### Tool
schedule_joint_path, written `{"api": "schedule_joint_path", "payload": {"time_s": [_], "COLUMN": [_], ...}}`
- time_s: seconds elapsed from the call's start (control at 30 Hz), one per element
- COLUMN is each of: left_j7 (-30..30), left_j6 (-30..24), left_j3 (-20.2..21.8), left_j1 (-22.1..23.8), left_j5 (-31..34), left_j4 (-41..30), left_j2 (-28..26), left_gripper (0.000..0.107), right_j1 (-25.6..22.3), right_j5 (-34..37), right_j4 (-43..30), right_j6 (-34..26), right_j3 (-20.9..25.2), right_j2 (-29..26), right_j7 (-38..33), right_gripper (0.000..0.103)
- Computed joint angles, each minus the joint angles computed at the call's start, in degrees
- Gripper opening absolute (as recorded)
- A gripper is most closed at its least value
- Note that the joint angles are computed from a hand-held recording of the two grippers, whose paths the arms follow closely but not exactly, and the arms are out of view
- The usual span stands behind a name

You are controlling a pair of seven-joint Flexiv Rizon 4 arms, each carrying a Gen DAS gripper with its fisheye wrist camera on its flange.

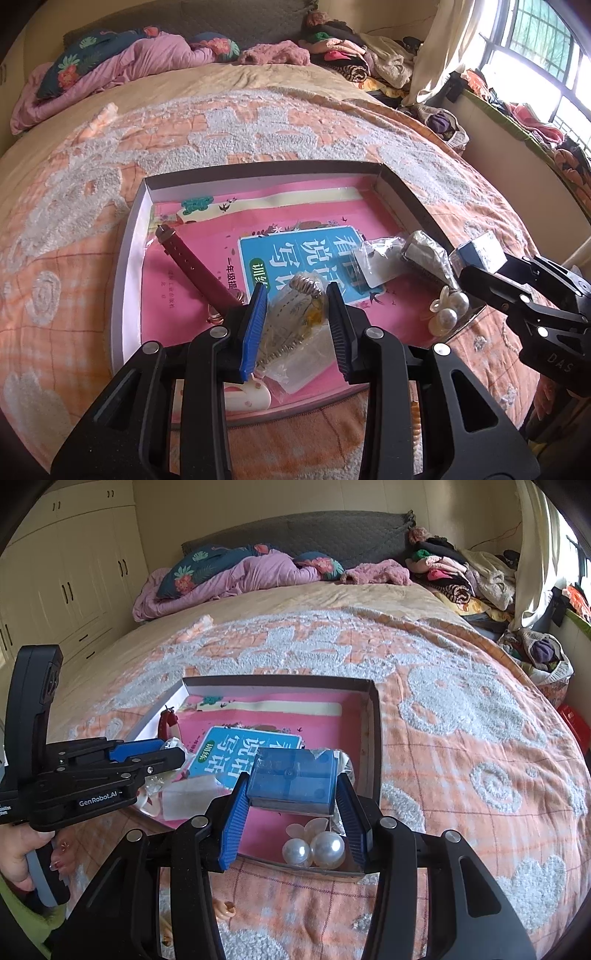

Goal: Organize jewelry
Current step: 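Carry the blue case and crystal packet into the box and open both tools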

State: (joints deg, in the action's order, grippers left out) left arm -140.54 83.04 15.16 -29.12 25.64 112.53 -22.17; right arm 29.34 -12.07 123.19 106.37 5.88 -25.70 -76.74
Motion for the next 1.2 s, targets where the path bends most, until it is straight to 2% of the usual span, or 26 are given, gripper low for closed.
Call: {"api": "schedule_joint_path", "payload": {"time_s": [0.4,0.47,0.63,0.77,0.83,1.07,1.2], "left_j7": [0.62,0.69,0.39,-0.38,-1.41,-8.23,-13.05], "left_j6": [0.10,0.03,-0.24,-0.57,-1.26,-4.78,-7.87], "left_j3": [0.16,0.18,0.68,1.20,1.52,1.94,1.37], "left_j1": [0.08,0.09,-0.29,-0.47,-0.95,-2.33,-2.86], "left_j5": [-0.79,-0.87,-0.45,0.46,1.35,8.20,13.18], "left_j4": [0.00,0.05,-0.01,0.14,-0.10,-1.31,-1.91], "left_j2": [-0.70,-0.69,-0.54,0.13,0.54,3.13,5.43], "left_gripper": [0.027,0.027,0.027,0.028,0.040,0.061,0.080], "right_j1": [-0.78,-1.10,-2.57,-3.03,-3.60,-2.72,-3.53], "right_j5": [-0.38,-0.38,-0.61,-0.18,-0.27,1.39,2.03], "right_j4": [-1.19,-1.04,-0.09,1.14,1.70,4.61,5.85], "right_j6": [-1.45,-1.09,0.42,2.40,2.88,5.89,7.32], "right_j3": [0.70,1.00,2.41,2.82,3.34,2.38,3.16], "right_j2": [-1.79,-1.78,-1.06,0.03,0.68,3.61,4.93], "right_j7": [1.20,1.49,1.84,2.21,2.44,1.64,1.84], "right_gripper": [0.046,0.054,0.059,0.069,0.073,0.083,0.087]}}
